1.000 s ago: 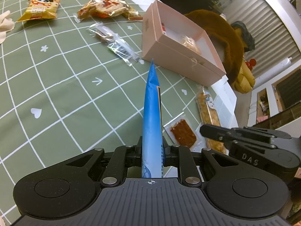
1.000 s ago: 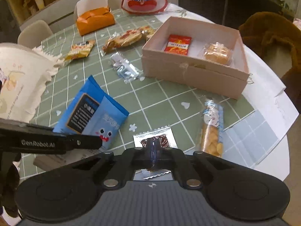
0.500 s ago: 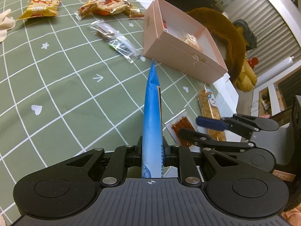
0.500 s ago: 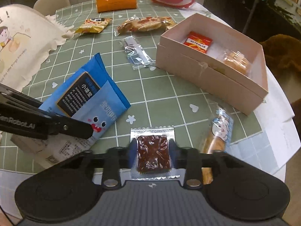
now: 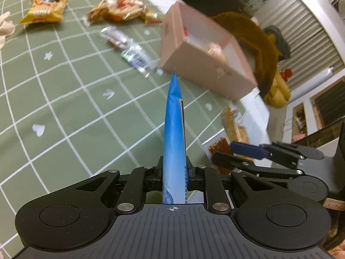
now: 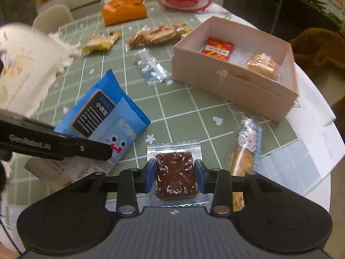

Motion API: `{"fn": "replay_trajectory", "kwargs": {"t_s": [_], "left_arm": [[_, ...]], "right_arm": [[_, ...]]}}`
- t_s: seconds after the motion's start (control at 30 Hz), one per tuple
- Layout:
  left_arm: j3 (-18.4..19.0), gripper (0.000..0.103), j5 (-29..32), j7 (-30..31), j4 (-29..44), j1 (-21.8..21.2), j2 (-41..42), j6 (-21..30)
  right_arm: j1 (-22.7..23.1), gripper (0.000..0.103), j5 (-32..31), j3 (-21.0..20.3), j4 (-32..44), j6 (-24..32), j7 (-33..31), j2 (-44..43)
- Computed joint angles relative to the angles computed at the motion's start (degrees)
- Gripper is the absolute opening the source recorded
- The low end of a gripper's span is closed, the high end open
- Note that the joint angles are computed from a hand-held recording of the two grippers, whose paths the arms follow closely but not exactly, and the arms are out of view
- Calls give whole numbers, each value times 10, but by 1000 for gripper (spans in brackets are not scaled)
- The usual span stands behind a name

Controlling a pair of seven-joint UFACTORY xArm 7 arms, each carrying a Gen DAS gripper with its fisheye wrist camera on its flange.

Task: Organize snacks
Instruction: 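Close the right gripper on the chocolate square and lift it, then drop the blue packet into the pink box while the right gripper drops the chocolate there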

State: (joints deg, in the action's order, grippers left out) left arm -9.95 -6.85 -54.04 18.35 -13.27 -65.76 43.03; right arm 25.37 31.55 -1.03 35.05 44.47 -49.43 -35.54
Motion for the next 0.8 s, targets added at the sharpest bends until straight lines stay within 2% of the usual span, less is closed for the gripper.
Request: {"fn": "replay_trajectory", "kwargs": {"t_s": [0.13, 0.23, 0.33, 0.43, 0.47, 0.5, 0.57, 0.63, 0.7, 0.8], "left_arm": [[20, 19, 13, 28, 30, 13, 21, -52], [50, 19, 38, 97, 107, 33, 99, -89], [87, 19, 46, 173, 208, 44, 208, -147], [145, 22, -4, 246, 294, 14, 313, -203], [183, 24, -42, 280, 328, -17, 354, -208], [211, 26, -75, 308, 353, -38, 385, -200], [233, 26, -116, 329, 385, -40, 439, -181], [217, 26, -110, 322, 376, -10, 455, -183], [190, 26, -93, 300, 337, 33, 440, -204], [125, 26, -26, 226, 278, 136, 400, -201]], "right_arm": [[-2, 38, 39, -33, 47, 29, 4, -1], [-1, 38, 80, -47, 122, 28, 0, 38], [-12, 38, 108, -37, 213, 3, 8, 107], [-31, 40, 113, -10, 289, -51, 23, 182], [-41, 46, 103, -1, 318, -54, 39, 211], [-50, 48, 92, 8, 335, -57, 55, 229], [-68, 48, 75, 21, 356, -63, 87, 255], [-82, 49, 77, 23, 352, -58, 93, 259], [-92, 57, 79, 25, 325, -66, 81, 249], [-102, 58, 41, 34, 287, -83, 89, 246]]}}
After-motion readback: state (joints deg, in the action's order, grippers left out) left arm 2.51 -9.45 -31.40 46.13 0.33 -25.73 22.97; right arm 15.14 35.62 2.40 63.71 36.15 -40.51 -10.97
